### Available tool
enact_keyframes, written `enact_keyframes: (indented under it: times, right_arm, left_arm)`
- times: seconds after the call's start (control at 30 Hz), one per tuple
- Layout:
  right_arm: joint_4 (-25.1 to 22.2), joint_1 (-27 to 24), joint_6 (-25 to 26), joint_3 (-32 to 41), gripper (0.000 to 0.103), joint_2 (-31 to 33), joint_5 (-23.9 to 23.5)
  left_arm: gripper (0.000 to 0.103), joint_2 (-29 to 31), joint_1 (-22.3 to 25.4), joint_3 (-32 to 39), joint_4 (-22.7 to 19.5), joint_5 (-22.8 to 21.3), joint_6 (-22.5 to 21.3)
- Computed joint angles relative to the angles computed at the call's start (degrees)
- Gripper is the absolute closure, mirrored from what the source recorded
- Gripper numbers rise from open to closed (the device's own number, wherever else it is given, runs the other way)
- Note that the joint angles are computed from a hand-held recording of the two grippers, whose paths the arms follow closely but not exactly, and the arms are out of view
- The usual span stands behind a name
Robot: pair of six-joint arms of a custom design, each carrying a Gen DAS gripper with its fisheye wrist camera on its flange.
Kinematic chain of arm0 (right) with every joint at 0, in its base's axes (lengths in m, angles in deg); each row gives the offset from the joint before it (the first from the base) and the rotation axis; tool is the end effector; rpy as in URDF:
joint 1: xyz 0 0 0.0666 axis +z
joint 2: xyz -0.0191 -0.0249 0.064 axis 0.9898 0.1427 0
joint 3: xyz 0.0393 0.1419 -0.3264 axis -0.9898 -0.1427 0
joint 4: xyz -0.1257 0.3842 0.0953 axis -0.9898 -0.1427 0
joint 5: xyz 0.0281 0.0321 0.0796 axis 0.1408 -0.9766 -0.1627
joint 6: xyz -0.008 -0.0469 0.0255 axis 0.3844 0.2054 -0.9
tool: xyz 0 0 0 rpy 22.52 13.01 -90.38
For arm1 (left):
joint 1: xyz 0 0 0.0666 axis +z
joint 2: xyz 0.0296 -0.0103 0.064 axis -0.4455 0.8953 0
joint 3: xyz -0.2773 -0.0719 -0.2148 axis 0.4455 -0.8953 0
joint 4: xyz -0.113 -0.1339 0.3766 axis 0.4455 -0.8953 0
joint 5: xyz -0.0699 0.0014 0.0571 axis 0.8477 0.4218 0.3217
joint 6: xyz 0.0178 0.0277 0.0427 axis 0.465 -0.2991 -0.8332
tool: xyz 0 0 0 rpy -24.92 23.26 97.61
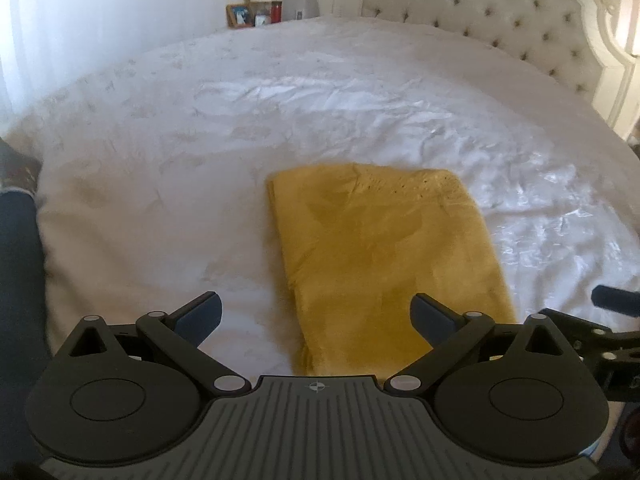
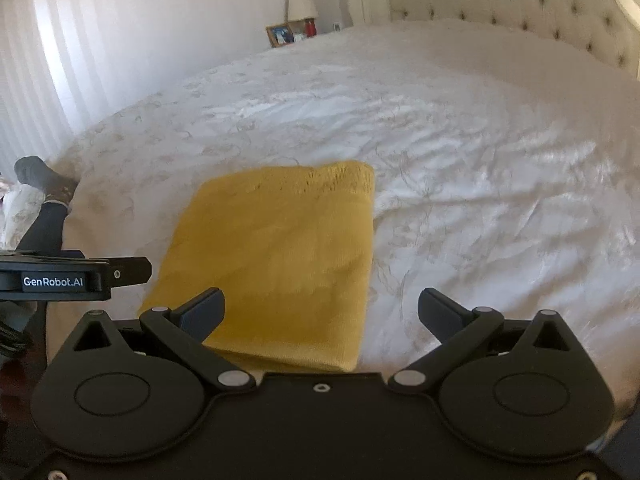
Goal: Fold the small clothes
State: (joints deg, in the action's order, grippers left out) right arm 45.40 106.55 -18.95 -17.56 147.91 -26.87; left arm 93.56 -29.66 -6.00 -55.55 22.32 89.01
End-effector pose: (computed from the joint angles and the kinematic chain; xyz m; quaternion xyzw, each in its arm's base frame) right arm 0.4143 0.1923 0.4166 -0.1277 0.8950 0.1469 0.4014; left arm 0.2981 -0.0134 0.4404 -0.0573 0.9255 0.0129 0.3742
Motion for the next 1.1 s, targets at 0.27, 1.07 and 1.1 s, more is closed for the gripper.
enact_keyframes:
  times: [0.27,1.07,1.1]
  right_arm:
    - [2.02,5.65,3.36,-0.95,0.001,-2.89,20.24]
    - [-5.83,2.41,-5.36,-0.56,0.001,-3.48,3.26]
    - [-5.86,2.47,-5.2,-0.54,0.001,-3.47,3.41]
  left_arm:
    - [0.001,-0.72,-6.3,1.77,-3.55,-10.98,3.02]
    - [0.002,-1.39,-5.73,0.77,-10.23,-6.8,4.51]
    - [0.002,-1.32,-5.65,0.74,-10.34,-6.64,4.49]
